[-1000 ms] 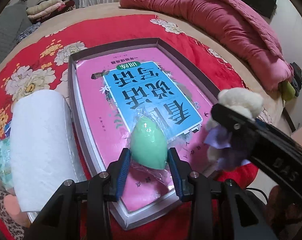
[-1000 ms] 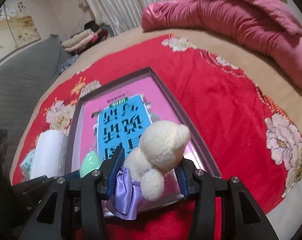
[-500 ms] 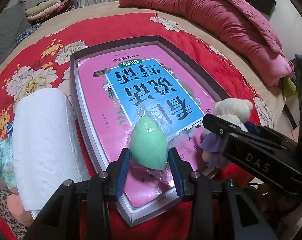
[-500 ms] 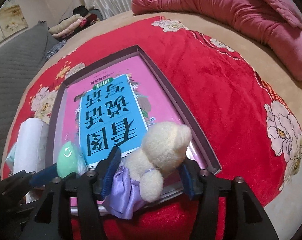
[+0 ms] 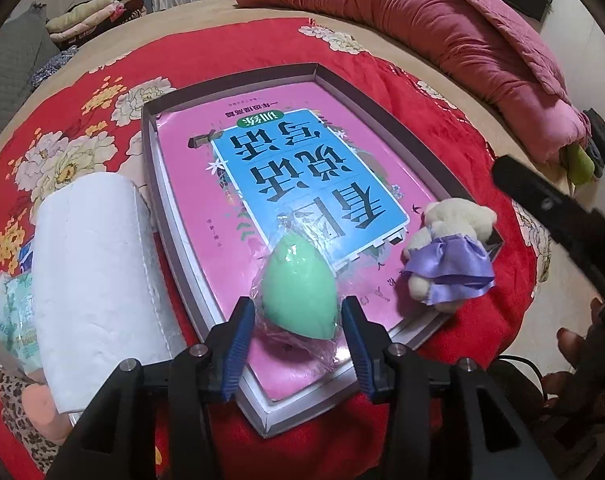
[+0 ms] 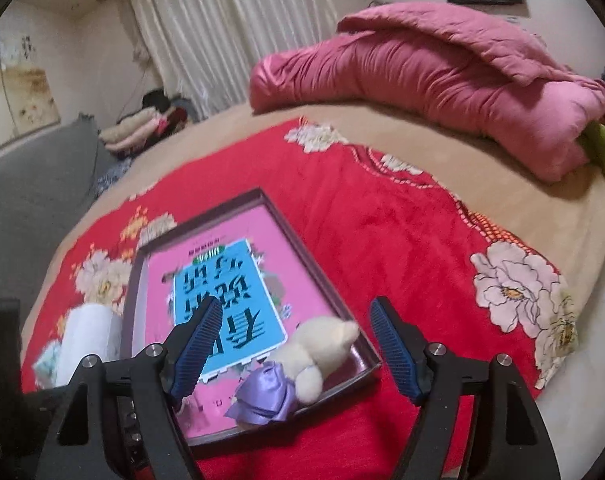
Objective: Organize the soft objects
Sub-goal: 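Lower the green egg sponge into the pink tray and open the left tool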
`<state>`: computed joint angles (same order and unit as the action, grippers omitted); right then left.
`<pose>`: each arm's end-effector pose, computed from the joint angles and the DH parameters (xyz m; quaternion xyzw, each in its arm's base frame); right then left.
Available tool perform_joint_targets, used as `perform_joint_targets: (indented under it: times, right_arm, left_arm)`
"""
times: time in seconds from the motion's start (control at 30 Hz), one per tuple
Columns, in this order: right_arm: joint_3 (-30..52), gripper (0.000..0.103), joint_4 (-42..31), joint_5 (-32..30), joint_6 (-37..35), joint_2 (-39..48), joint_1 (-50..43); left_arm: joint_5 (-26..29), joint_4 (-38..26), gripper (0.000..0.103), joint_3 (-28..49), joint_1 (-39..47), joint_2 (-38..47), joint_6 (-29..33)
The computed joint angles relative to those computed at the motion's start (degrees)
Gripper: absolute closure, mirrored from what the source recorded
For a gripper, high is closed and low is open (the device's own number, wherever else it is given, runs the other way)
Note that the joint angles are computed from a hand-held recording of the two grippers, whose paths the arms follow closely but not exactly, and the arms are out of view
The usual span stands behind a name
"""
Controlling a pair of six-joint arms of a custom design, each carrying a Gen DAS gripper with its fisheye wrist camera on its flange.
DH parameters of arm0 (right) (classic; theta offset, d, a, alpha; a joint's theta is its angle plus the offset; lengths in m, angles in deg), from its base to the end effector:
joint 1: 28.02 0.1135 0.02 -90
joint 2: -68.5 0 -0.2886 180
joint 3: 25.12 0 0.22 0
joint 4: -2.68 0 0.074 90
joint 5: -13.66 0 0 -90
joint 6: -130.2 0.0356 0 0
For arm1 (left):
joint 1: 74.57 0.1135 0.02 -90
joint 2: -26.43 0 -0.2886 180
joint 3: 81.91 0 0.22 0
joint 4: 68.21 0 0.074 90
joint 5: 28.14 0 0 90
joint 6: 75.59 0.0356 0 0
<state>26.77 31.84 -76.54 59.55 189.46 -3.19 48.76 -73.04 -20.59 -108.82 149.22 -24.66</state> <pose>0.3005 0.1392 0.0852 -0.0440 0.9049 0.1607 0.3917 0.2732 -0.1763 0.0633 -0.0643 0.9705 -0.0323 0.2303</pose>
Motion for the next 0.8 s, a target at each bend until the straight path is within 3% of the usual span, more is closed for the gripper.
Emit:
perform_joint_targets:
  times: [0.13,0.2,0.43,0.53,0.6,0.8]
  right_arm:
    - [-0.66,0.025,0.87,0.53,0.16,-0.62,-0.01]
    - [-0.08,0.025,-0.59,0.59,0.2,-0.69,0.07]
    - [-0.01,0.025,-2.41,3.39,1.02,-0.96,0.38]
    - [2.68,0.025,-10.12,6.07,1.97,-1.15,0.58]
    - [6.51,0.025,-19.37,9.98,-0.48,-0.97,2.08]
    - [12.42,0.025,-28.19,14.1,-4.31,2.93,4.55]
  left_arm:
    - [-0.15,0.26,0.052,-0.85,-0.13,-0.85,-0.64]
    - [-0.59,0.39,0.044,-1.39,-0.12,-1.48,-0.87]
    - [-1.19,0.77,0.042,-3.47,-0.3,-3.73,-1.61]
    - [-1.48,1.65,0.042,-5.52,-0.84,-5.58,-2.62]
    - [-2.09,2.57,0.042,-7.46,-1.74,-7.6,-3.43]
    - [-4.26,3.75,0.042,-12.1,-4.37,-13.47,-5.56]
